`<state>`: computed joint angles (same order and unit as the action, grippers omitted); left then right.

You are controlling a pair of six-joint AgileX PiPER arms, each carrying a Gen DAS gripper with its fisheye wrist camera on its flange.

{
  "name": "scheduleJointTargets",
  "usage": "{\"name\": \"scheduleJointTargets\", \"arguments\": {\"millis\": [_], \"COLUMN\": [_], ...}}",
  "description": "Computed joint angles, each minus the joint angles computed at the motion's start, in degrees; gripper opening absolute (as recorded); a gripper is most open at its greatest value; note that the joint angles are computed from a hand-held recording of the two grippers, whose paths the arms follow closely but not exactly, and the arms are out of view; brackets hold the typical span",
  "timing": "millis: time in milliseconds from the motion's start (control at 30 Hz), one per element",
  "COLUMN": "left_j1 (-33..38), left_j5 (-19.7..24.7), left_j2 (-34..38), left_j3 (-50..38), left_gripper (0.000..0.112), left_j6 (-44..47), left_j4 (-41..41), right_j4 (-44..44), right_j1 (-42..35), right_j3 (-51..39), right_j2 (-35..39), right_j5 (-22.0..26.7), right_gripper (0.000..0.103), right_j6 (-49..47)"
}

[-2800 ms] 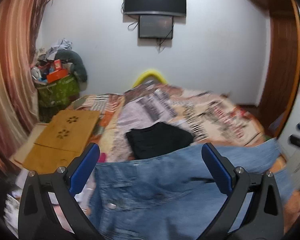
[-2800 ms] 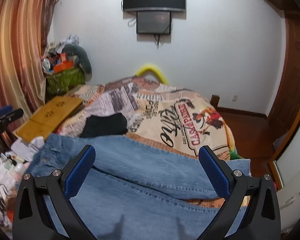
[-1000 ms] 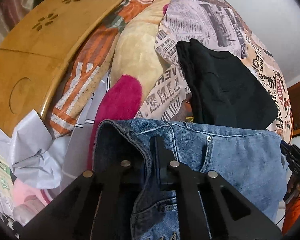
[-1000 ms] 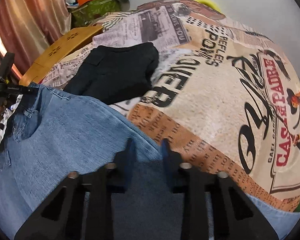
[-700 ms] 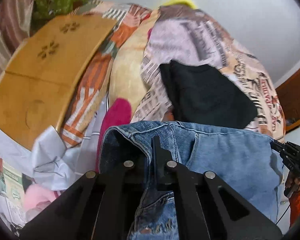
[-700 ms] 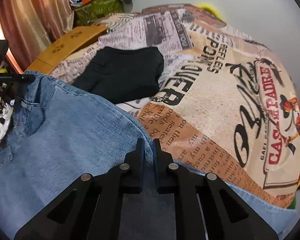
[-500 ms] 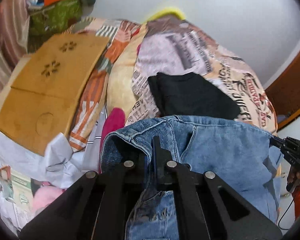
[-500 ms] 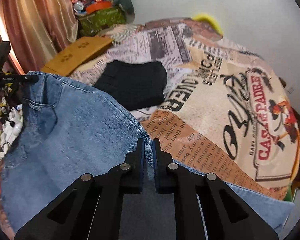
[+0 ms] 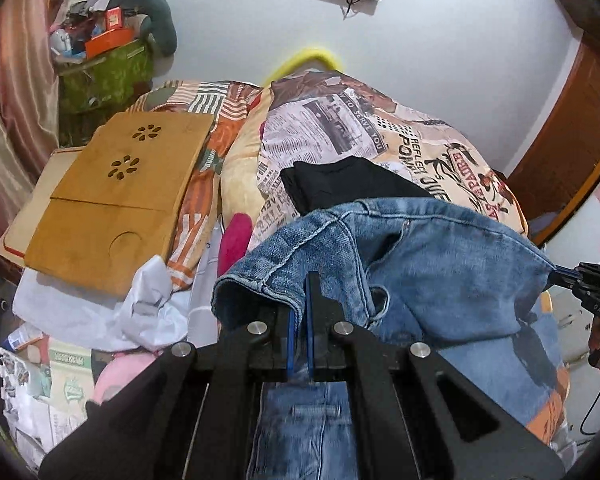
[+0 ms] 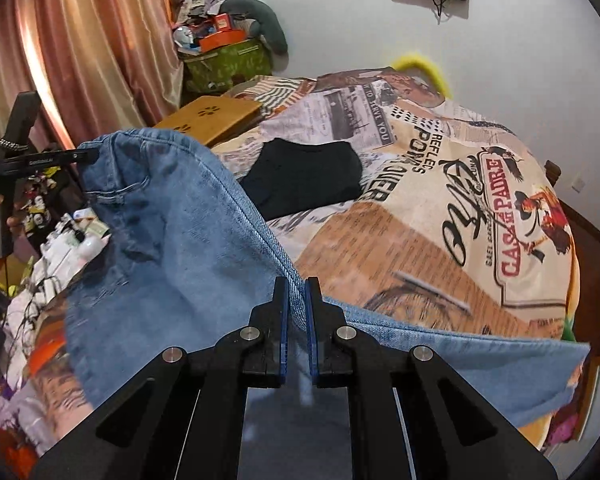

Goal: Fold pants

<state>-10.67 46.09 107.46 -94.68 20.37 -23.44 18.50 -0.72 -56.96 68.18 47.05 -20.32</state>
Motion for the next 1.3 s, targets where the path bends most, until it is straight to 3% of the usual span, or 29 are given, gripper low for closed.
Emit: {"name": "scheduleJointTargets", "arguments": {"millis": [467, 800, 1000, 1167, 1300], "left_j1": [3.45, 6.79, 9.19, 12.77, 11.83], "left_j5": [-7.36, -10.23, -11.39, -10.15, -9.50], "left_j2": [-16.81, -21.03, -20.72, -21.86, -23.27], "left_j3": [27.59, 42.16, 47.56, 47.98, 44.84], "left_gripper": [0.004, 0.006, 0.007, 0.007, 0.009], "left_j6": [12.88, 19.91, 18.82, 18.94, 15.41], "left_j4": [-6.52, -12.76, -11.24, -11.28, -8.94], "right_j4": [-6.99, -15.18, -21.65, -23.21, -20.82], "right_j1": [12.30, 26.51, 34.15, 35.68, 32.64], "right_j3": [11.41, 20.46, 23.89, 23.24, 21.82], "right_j2": [-16.00, -21.75, -23.53, -23.80, -24.95], "right_j5": [2.03, -1.18, -2.38, -0.95, 1.98], "right_gripper": [0.007, 0.007, 0.008, 0.011, 0.017], "right_j6": [17.20, 37.99, 50.87, 53.78, 50.79]}}
